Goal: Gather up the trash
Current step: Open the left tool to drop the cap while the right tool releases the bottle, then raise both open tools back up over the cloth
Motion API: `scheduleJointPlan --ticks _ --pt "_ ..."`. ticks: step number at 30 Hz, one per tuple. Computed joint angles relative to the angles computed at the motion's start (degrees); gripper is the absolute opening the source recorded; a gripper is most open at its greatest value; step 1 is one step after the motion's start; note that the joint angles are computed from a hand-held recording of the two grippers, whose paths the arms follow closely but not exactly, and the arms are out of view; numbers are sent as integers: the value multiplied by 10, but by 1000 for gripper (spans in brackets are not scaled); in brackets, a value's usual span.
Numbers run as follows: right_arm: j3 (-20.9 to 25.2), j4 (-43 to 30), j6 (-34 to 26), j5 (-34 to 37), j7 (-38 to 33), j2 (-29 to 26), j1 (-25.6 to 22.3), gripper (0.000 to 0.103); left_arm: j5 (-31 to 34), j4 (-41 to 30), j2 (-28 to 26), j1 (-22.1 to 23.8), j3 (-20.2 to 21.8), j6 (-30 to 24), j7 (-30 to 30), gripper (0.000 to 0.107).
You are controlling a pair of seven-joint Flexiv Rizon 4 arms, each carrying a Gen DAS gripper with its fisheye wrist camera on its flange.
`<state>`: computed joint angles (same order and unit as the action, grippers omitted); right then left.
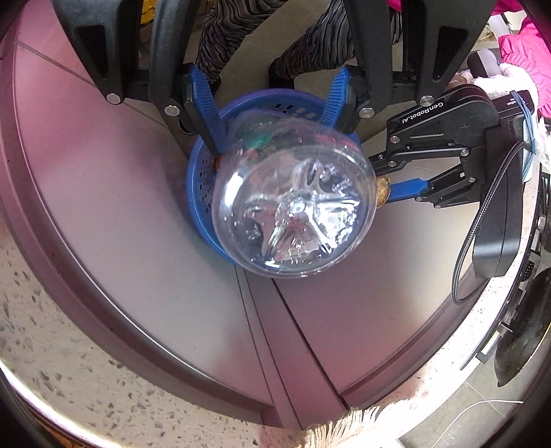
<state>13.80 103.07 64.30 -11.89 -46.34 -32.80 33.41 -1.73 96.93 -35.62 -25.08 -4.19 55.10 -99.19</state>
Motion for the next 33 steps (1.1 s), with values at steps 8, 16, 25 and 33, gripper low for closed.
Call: scheduleJointPlan --ticks 8,16,25,33 --pt "1 -5 8 3 -4 3 -3 64 5 -4 4 -3 5 1 -11 52" --pt "2 1 17 4 -1 12 -4 65 13 -8 8 -5 7 -8 -20 52" --pt "6 13 33 10 -10 36 -10 65 33 -9 32 -11 15 -12 -38 52" --pt "18 27 56 21 -31 76 -23 66 60 -19 61 -16 23 -8 -62 52"
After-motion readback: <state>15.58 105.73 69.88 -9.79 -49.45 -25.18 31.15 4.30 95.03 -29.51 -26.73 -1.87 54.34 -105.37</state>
